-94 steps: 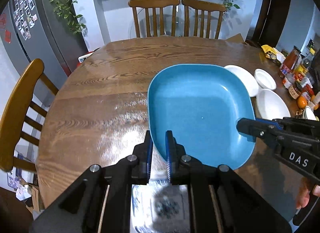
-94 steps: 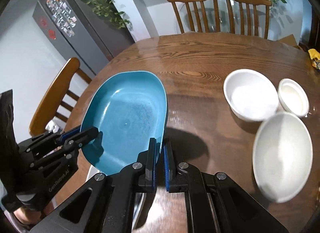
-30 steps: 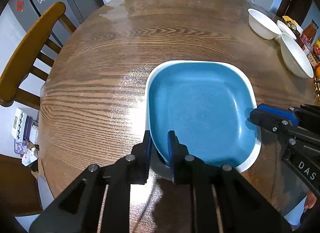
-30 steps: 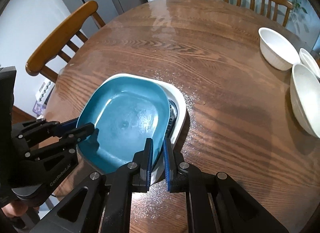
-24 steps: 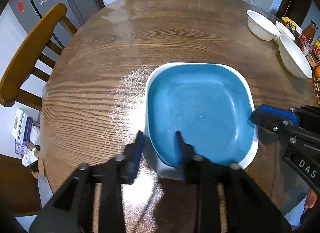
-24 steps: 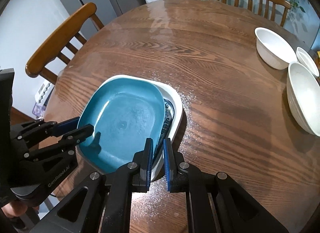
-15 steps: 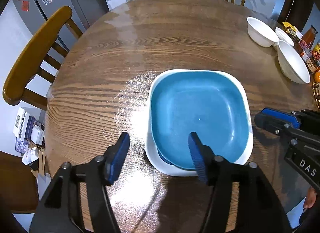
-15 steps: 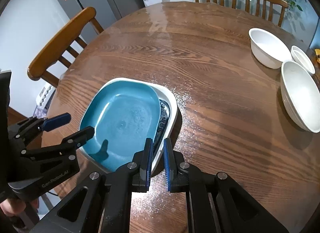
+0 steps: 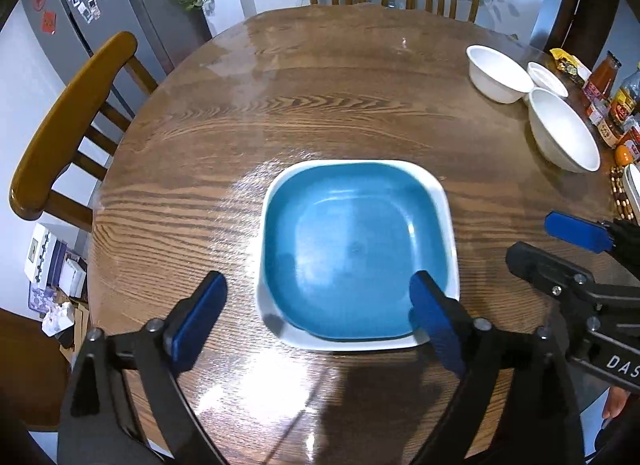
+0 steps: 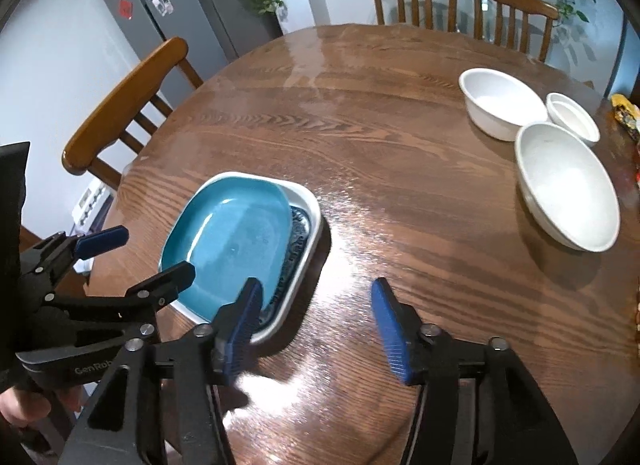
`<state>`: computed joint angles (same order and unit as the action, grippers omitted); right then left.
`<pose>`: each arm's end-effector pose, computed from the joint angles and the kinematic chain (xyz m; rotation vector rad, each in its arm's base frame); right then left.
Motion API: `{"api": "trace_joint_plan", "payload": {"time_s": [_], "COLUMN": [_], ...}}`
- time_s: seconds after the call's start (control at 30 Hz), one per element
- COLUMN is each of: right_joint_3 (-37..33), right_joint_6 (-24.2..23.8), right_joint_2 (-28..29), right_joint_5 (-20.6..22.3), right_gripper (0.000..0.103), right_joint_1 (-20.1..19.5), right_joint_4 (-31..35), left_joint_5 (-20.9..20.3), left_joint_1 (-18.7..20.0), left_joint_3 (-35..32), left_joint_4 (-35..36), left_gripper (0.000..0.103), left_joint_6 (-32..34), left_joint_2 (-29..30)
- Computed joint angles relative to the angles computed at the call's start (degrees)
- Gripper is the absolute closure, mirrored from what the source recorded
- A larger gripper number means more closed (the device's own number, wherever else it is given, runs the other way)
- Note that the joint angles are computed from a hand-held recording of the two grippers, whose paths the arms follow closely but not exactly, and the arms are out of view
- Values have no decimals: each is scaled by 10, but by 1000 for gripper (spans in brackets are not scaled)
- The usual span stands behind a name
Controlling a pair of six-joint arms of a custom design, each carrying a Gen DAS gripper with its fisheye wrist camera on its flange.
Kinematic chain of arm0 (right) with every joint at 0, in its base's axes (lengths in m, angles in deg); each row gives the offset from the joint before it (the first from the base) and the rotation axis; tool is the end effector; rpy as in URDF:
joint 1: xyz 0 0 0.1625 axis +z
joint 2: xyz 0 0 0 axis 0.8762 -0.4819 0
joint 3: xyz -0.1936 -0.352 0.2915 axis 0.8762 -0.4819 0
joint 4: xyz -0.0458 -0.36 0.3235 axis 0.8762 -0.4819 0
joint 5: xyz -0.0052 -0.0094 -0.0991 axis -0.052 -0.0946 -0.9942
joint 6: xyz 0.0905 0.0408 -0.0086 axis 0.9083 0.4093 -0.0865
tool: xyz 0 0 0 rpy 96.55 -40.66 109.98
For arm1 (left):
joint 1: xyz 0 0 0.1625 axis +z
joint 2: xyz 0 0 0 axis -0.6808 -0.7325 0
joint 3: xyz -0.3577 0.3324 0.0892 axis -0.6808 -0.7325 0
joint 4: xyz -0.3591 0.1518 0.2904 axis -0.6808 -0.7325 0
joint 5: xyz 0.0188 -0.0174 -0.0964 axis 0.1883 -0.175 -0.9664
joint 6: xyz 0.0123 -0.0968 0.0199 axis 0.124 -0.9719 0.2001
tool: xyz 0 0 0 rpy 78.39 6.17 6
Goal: Organize plates and bowls
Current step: 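Open the left tool to release the teal dish rim, then move the left tool over to the large white bowl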
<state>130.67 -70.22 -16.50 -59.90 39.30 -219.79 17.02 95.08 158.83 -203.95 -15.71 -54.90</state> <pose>0.1993 -0.5590 0.0677 0.7258 -2.5624 0.4366 -0.1338 -0.5242 0.1237 0.1733 2.2199 -0.5936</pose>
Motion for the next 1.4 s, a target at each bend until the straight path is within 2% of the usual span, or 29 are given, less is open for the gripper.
{"api": "trace_joint_plan", "payload": {"time_s": [0.63, 1.17, 1.4], "right_joint_3": [45, 61, 47], "right_joint_6": [24, 3, -17], "right_joint_2": [-87, -162, -183], "right_joint_5": [5, -14, -23], "right_gripper": [41, 41, 41], "right_joint_1": [-57, -102, -108], "right_joint_4": [-49, -90, -93], "left_joint_5": [-26, -49, -52], "left_joint_1": [-34, -65, -70], "left_joint_3": [-34, -80, -118], "left_joint_4": [5, -46, -66], "left_gripper": [8, 8, 8], "left_joint_6": [32, 71, 80], "left_joint_2": [52, 104, 135]}}
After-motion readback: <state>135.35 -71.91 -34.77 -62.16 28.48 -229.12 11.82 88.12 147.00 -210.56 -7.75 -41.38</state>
